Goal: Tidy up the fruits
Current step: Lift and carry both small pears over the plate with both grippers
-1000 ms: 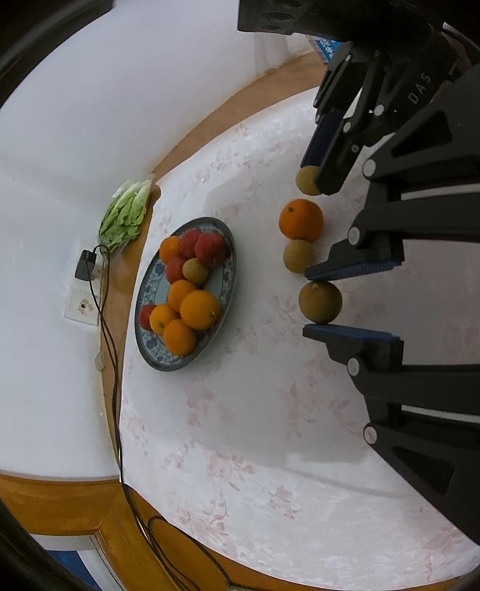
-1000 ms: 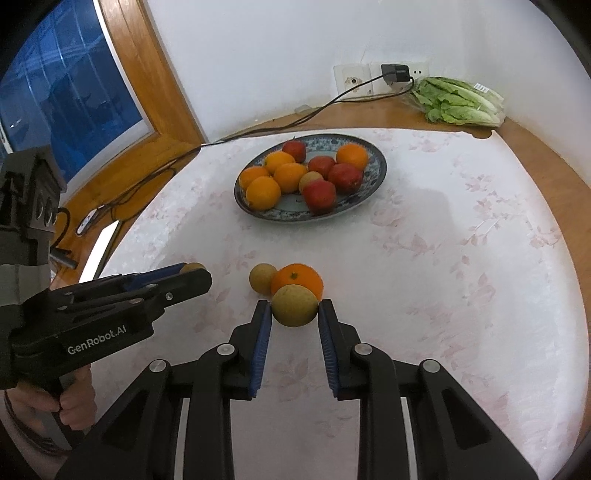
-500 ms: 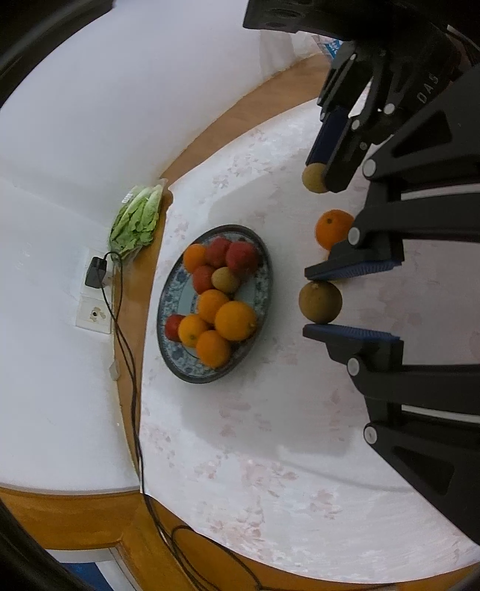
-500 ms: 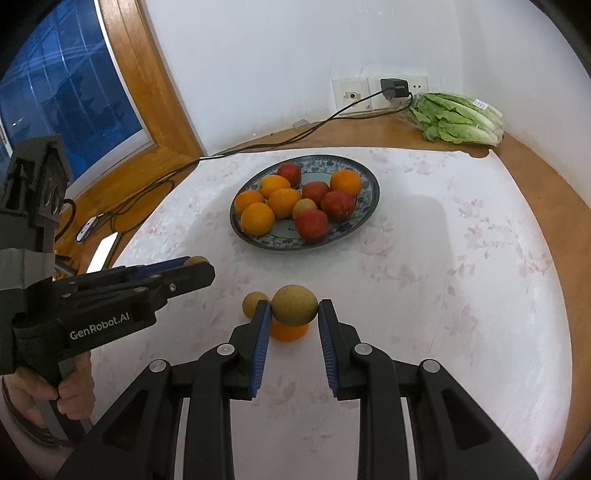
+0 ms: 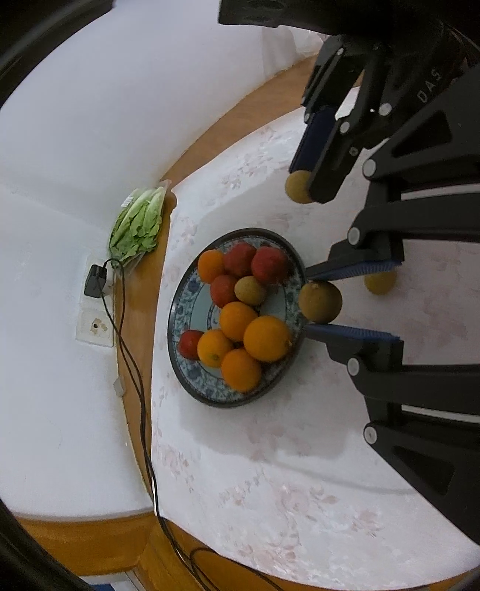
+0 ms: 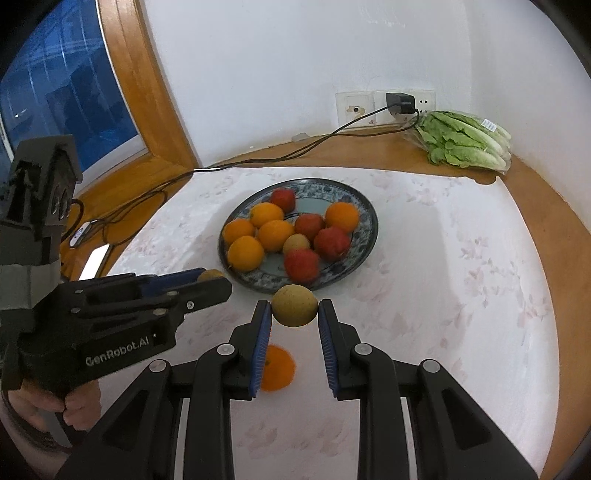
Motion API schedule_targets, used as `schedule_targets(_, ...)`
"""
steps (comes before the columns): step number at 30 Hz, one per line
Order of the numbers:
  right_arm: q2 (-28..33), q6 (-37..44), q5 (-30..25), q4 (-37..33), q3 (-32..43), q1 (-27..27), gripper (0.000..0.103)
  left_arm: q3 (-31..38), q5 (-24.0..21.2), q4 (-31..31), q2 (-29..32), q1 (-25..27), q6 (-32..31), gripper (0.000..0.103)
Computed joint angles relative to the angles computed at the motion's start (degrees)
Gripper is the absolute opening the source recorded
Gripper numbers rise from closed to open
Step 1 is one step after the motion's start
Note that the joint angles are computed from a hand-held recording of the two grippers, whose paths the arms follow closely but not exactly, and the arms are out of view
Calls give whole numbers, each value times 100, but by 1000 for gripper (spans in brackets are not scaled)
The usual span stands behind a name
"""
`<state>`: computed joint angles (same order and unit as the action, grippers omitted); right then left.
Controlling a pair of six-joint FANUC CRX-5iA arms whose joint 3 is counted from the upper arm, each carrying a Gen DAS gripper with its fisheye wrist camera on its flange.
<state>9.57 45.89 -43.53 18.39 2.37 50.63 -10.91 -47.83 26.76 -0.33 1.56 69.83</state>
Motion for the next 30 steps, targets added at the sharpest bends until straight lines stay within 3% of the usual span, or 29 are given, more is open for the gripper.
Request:
schedule_targets(14,441,217,-84,-29,361,-280,27,349,147,-173,511,-187,107,25)
schedule_targets(30,703,327,88,-19,457,-349,27,397,411,-452,610,-230,189,25)
